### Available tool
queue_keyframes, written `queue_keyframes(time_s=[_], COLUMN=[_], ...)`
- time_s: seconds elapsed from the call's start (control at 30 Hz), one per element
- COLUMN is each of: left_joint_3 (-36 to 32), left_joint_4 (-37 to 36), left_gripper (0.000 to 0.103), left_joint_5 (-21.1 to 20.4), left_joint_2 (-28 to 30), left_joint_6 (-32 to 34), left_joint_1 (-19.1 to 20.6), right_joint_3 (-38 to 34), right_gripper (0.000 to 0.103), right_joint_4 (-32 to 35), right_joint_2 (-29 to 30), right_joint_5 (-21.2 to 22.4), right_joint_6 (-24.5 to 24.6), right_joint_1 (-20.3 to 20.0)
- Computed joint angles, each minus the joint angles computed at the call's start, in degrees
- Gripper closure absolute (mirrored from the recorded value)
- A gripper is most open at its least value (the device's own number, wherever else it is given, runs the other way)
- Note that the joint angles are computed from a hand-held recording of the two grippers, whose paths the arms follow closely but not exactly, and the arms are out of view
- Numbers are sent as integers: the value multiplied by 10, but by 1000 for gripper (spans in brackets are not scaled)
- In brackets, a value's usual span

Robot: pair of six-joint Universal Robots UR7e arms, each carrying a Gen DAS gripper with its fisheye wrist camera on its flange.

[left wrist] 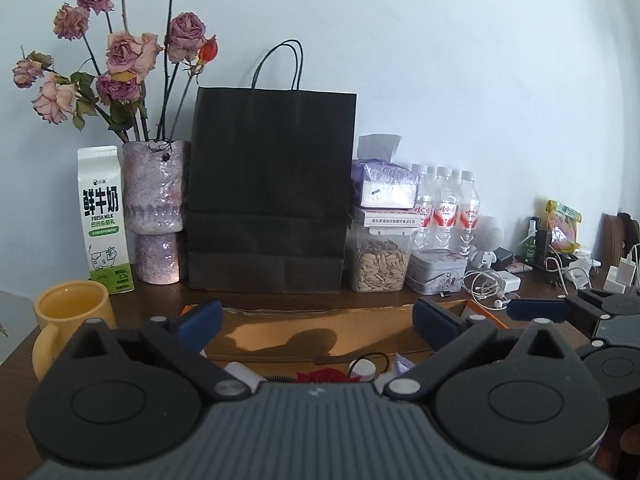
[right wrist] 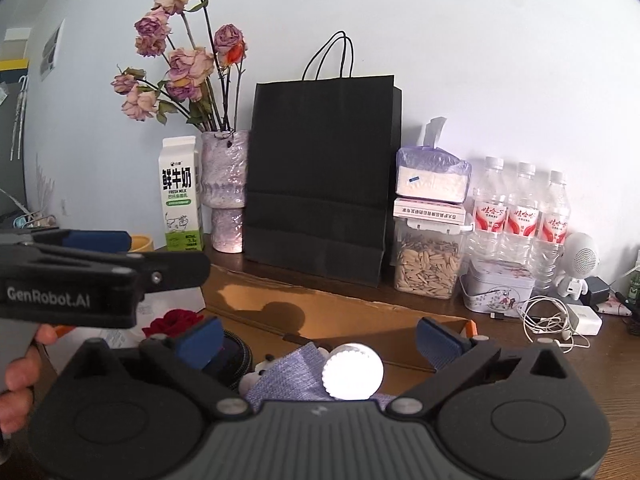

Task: Organize objects
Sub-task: 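Withdraw both tools from the box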

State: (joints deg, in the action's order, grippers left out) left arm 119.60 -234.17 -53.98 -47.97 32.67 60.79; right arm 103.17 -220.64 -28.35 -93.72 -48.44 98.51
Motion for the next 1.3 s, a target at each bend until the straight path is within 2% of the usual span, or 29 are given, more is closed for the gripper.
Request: queue_keyframes(time_s=[0.3, 0.63, 1.03, 1.3], left_joint_3=[16, 98, 228, 301], left_joint_4=[-20, -8, 64, 183], left_gripper=[0, 0, 0, 0], left_joint_5=[22, 77, 188, 231], left_joint_2=[-6, -56, -127, -176], left_joint_6=[-1, -54, -185, -320], left_joint_1=[-13, -50, -116, -153], right_joint_3=[17, 98, 219, 268], right_gripper=[0, 0, 0, 0], right_joint_4=[-17, -65, -120, -129], right_joint_2=[-7, -42, -76, -86], right_joint_5=[-8, -16, -41, -64], right_joint_6=[15, 47, 81, 100], right_joint_1=[4, 11, 15, 22])
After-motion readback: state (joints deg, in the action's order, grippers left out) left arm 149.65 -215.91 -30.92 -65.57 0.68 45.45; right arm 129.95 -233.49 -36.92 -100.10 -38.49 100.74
